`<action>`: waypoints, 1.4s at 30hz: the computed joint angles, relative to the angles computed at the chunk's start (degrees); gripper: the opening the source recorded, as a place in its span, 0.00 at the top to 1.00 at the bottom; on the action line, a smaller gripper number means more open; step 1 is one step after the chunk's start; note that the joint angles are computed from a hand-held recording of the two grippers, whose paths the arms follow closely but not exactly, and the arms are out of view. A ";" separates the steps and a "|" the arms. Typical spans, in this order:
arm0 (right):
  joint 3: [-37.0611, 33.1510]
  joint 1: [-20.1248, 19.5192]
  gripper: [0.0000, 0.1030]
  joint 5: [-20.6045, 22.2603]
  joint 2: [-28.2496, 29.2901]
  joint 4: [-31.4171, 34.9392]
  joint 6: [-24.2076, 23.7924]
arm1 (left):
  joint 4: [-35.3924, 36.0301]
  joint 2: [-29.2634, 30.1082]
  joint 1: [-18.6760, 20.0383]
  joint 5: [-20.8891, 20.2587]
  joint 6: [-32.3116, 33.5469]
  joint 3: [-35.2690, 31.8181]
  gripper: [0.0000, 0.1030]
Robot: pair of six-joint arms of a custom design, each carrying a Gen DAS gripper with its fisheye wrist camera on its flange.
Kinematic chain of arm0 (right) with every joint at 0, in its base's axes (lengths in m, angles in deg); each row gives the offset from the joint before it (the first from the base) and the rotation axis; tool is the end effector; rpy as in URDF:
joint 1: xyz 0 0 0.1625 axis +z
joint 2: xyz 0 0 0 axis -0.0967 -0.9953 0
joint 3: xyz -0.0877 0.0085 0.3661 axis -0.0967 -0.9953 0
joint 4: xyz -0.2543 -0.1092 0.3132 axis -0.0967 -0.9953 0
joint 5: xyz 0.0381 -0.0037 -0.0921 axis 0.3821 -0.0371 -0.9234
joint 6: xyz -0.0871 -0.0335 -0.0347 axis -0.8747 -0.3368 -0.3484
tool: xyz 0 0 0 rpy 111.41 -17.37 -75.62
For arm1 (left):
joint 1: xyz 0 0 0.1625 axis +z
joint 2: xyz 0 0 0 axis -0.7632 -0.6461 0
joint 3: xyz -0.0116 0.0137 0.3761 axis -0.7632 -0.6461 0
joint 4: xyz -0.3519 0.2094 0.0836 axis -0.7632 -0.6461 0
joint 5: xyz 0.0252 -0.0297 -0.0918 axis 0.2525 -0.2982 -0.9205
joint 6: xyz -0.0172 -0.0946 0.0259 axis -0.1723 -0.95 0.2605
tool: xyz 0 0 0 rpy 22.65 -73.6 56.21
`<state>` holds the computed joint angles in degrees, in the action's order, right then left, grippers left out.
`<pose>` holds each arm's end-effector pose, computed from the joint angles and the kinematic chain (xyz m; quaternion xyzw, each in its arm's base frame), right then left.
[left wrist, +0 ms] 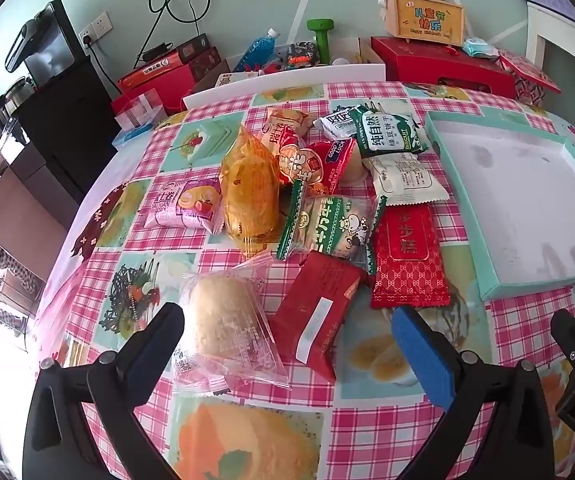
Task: Organize snacks
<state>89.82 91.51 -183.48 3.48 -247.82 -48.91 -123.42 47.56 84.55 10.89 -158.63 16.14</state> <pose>0.0478 -0.5464 0.2639 0.1981 -0.8878 0.2354 0.3422 -0.3308 -0.4962 -0.0175 -0.0403 0.8075 -0.3154 0.4968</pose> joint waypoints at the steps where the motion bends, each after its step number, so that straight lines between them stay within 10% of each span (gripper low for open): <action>1: -0.02 0.02 0.00 -0.02 0.03 -0.02 0.02 | 0.00 0.00 0.00 0.00 0.00 0.00 0.00; 42: -0.48 0.90 0.00 -3.69 0.83 0.00 -0.41 | -0.88 -0.05 -0.06 0.15 0.16 0.16 0.00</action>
<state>89.34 92.41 -187.17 4.30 -247.83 -49.32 -124.30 47.51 84.49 11.04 -158.47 16.30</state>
